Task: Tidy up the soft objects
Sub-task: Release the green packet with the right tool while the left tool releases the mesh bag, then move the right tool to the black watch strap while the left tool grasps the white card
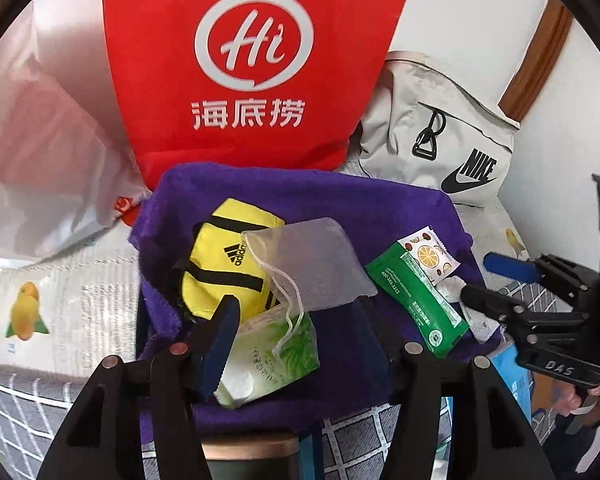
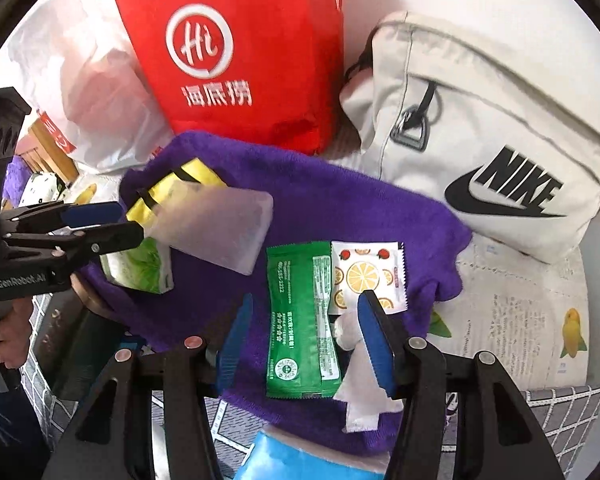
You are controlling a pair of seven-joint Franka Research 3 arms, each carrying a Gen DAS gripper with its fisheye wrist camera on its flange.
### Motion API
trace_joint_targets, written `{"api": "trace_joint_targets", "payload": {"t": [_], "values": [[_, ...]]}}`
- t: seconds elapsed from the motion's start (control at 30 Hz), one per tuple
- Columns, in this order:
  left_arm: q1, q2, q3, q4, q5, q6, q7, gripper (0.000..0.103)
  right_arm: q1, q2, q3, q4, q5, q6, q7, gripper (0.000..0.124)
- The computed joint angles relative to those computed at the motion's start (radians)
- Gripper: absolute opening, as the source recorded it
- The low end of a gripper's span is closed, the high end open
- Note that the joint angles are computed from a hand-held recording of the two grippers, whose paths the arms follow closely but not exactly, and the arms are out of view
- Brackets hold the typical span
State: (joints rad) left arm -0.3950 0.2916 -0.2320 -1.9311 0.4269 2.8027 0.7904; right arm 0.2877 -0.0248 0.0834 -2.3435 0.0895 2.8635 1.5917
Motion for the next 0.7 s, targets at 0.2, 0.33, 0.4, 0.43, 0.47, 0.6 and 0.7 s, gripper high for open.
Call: {"api": "trace_joint_targets", "payload": {"t": [0.2, 0.33, 0.4, 0.43, 0.47, 0.6, 0.7], "values": [[-0.029, -0.062, 0.015, -0.025, 0.079, -0.032, -0.069, 0.056, 0.01, -0.098, 0.01, -0.068, 0.053, 0.024, -0.015, 0.055], [-0.034, -0.111, 0.0, -0.062, 0.116, -0.045, -0.105, 0.056, -0.002, -0.205, 0.04, -0.146, 0.035, 0.009, 0.012, 0.055], [-0.041, -0.142, -0.009, -0.088, 0.141, -0.059, -0.128, 0.056, -0.005, -0.255, 0.05, -0.19, 0.03, 0.012, 0.02, 0.055], [-0.044, -0.166, -0.015, -0.109, 0.157, -0.062, -0.143, 0.056, -0.003, -0.283, 0.054, -0.213, 0.035, 0.013, 0.024, 0.055], [-0.046, -0.191, -0.023, -0.134, 0.168, -0.062, -0.154, 0.056, 0.003, -0.31, 0.055, -0.237, 0.048, 0.014, 0.027, 0.055], [-0.041, -0.27, -0.054, -0.222, 0.178, -0.054, -0.197, 0.057, 0.027, -0.408, 0.061, -0.323, 0.094, 0.015, 0.038, 0.055], [-0.039, -0.329, -0.079, -0.305, 0.158, -0.02, -0.215, 0.059, 0.052, -0.49, 0.069, -0.395, 0.132, 0.021, 0.057, 0.055]]}}
